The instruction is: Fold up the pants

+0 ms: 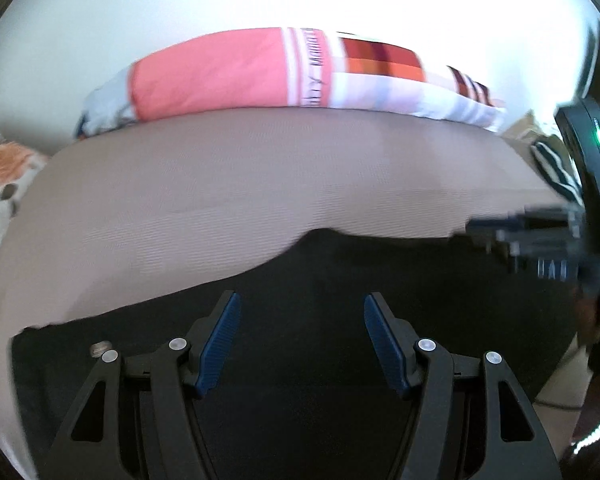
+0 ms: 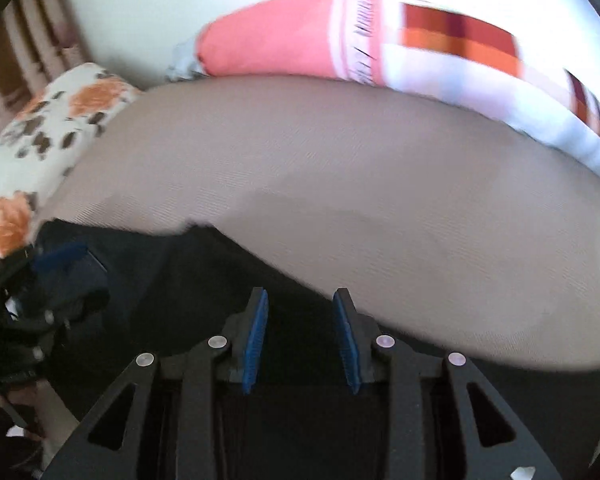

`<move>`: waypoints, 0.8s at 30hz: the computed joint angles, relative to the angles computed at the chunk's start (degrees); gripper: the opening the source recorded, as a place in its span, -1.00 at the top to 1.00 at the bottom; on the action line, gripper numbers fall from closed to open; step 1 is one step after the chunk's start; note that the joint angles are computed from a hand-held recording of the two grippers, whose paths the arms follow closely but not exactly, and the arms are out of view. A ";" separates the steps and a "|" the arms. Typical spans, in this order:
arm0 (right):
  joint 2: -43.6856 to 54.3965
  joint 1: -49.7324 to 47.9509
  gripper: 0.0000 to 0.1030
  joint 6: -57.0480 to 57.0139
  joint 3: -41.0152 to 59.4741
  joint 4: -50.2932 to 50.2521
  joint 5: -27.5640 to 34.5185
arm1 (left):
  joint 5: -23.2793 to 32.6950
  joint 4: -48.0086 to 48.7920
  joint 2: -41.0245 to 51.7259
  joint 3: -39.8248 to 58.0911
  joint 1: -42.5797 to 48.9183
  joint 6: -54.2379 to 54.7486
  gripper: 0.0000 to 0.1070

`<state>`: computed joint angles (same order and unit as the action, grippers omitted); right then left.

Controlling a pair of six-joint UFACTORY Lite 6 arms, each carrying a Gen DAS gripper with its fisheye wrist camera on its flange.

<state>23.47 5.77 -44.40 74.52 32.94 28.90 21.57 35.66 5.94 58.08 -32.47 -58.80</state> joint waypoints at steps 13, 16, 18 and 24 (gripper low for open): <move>-0.23 -3.94 0.39 -1.80 -8.69 2.08 -11.19 | 2.64 -14.25 26.00 23.74 4.48 14.61 -0.19; 0.58 -3.24 0.35 -0.43 -8.18 1.06 -12.07 | 0.97 -10.07 26.75 23.29 4.49 9.92 -0.19; 0.65 -3.21 0.33 -2.15 -8.50 2.84 -12.72 | 1.33 -7.11 27.46 23.69 3.90 7.12 -0.19; 0.56 -3.42 0.32 -6.33 -9.36 6.95 -13.76 | 1.69 -6.97 28.04 24.44 4.11 8.21 -0.21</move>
